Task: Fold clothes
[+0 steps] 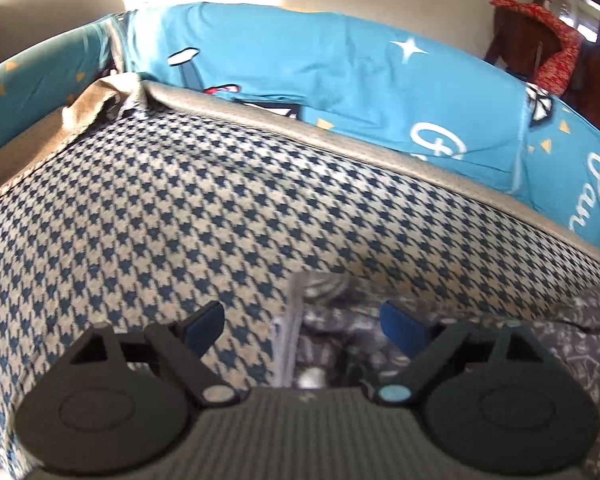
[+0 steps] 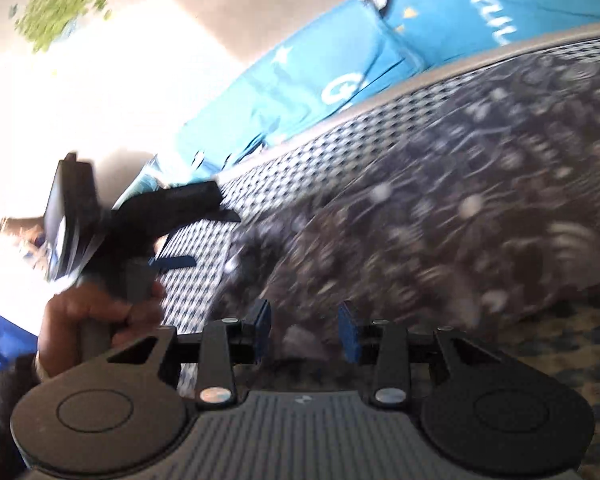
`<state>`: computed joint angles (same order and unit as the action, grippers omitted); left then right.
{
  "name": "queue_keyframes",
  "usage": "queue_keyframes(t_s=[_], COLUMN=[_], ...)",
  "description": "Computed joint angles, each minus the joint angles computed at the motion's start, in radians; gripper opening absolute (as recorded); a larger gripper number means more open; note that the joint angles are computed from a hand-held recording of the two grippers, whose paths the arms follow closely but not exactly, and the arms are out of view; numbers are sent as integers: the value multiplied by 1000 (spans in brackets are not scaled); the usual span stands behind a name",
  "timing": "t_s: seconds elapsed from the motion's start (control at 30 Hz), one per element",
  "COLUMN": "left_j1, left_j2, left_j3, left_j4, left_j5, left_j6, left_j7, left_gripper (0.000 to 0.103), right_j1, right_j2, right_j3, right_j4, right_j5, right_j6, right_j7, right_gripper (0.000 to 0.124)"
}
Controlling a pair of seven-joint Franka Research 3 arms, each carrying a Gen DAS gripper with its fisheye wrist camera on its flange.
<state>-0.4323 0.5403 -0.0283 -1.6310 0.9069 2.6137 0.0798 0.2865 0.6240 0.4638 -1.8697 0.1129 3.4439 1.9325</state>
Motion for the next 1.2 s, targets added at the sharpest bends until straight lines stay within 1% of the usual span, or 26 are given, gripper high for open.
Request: queue_keyframes(t_s=[0.07,0.1,0.17,0.2,0.23,0.27,0.4,0.5,0.63,0.7,0.77,0.83,0.9,0.97,1.03,1.07,1.13,1.2], left_j1=[-1,-4,-13,-18,-26,-36,-63,-79,-108,-119,-127,-131,-134,-139,-140,-139,-145,-154], left_j2=[23,35,59,70,81,91,118,132,151,161,170,177,182,184,187,189,188,187], left_j3=[-14,-18,-24,-27,-28,-27,-30,-29,-13,-7,-6,-8,-9,-6,-7,-11,-9,-5], left_j4=[21,32,52,64,75,86,116,131,156,171,182,188,191,191,191,190,186,182], left_j5=[-12,-18,-31,-38,-45,-49,-75,-94,-94,-90,-91,-96,-99,-99,-105,-111,-108,-95], left_j6=[6,9,17,18,15,8,-2,0,-7,-20,-27,-32,-31,-32,-37,-38,-42,-49], left_j7=[34,48,82,105,125,144,207,237,252,263,270,281,290,293,296,301,310,319], left_gripper=[94,95,95,95,96,96,97,97,97,97,97,97,98,99,99,100,100,102], right_j1=[70,117,263,319,363,384,405,448,508,510,529,542,571,585,624,628,613,635], right_j2=[-42,-63,-91,-95,-95,-100,-136,-148,-148,-144,-129,-110,-88,-71,-44,-35,-18,21], right_j3=[-87,-141,-297,-358,-407,-434,-488,-565,-675,-703,-750,-790,-844,-881,-948,-964,-967,-1016], right_j4=[-28,-39,-43,-40,-34,-35,-65,-67,-52,-42,-26,-7,5,15,25,30,47,76], right_j5=[65,105,223,277,325,361,463,538,617,635,658,656,656,651,643,637,625,605], right_j6=[17,21,19,17,14,16,20,8,-22,-35,-62,-95,-121,-141,-168,-180,-209,-259], right_j7=[1,-4,-41,-62,-83,-98,-157,-232,-342,-368,-376,-356,-310,-264,-214,-192,-148,-88], right_gripper=[38,38,38,38,38,38,38,38,38,37,35,35,35,35,35,35,34,26])
